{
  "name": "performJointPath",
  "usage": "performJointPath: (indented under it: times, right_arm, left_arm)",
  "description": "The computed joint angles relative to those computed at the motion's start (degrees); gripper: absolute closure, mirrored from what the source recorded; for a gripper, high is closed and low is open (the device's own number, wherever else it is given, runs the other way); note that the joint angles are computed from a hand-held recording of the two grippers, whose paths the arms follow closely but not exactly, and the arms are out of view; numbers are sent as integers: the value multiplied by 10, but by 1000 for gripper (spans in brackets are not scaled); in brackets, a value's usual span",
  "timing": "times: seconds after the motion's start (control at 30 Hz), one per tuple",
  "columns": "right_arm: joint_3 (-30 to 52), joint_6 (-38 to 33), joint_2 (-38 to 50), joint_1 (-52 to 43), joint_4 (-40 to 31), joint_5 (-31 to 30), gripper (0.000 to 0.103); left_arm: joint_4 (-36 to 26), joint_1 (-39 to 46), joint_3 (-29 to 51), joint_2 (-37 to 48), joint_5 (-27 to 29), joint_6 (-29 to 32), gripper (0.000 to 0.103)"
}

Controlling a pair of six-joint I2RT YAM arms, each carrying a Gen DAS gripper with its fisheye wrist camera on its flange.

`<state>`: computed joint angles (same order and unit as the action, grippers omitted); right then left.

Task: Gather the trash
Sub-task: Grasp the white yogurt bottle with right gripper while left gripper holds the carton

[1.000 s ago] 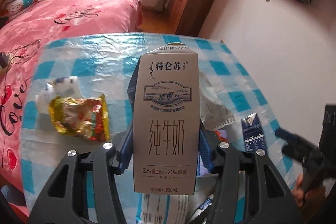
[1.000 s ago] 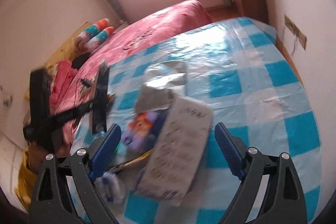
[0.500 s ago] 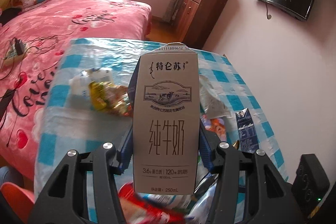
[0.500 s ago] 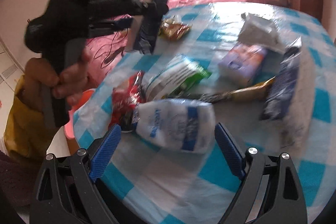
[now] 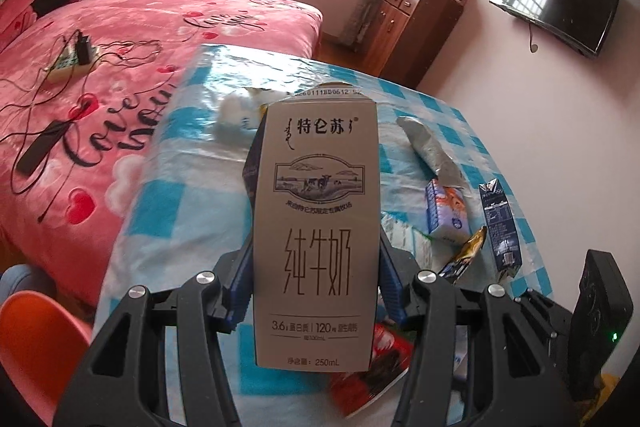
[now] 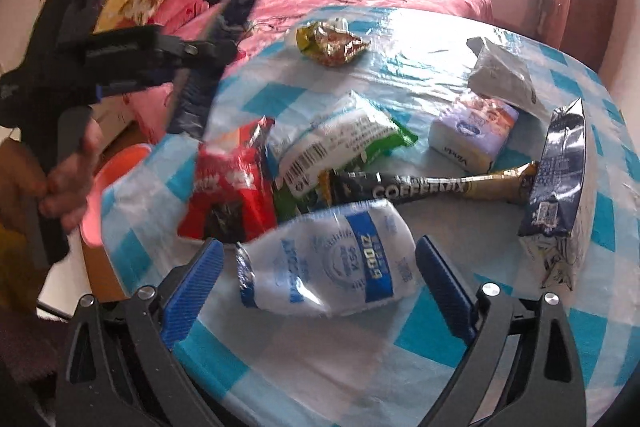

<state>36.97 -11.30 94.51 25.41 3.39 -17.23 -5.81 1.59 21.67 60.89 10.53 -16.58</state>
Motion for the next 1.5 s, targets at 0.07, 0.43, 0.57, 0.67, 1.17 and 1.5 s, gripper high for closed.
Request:
performJointPath:
  times: [0.07, 0.43, 0.57, 0.67, 1.17, 1.5]
  right_arm:
    - [-3, 5, -2, -15, -3, -14, 8]
    - [-6, 73, -10, -41, -65, -119, 7]
    - [30, 96, 18, -3, -57, -80, 8]
    - [62, 100, 50, 17, -49, -51, 10]
    - [55, 101, 47, -18, -59, -46, 48]
    - [39, 100, 34, -89, -56, -154, 80]
  left_arm:
    - [-10, 18, -13, -26, 7, 10, 48]
    - [-57, 71, -58, -113, 51, 34, 48]
    - [-52, 58, -62, -111, 50, 29, 48]
    - [-52, 50, -65, -115, 45, 25, 48]
    - [-43, 32, -75, -113, 36, 23, 48]
    - [-30, 9, -86, -109, 20, 8, 48]
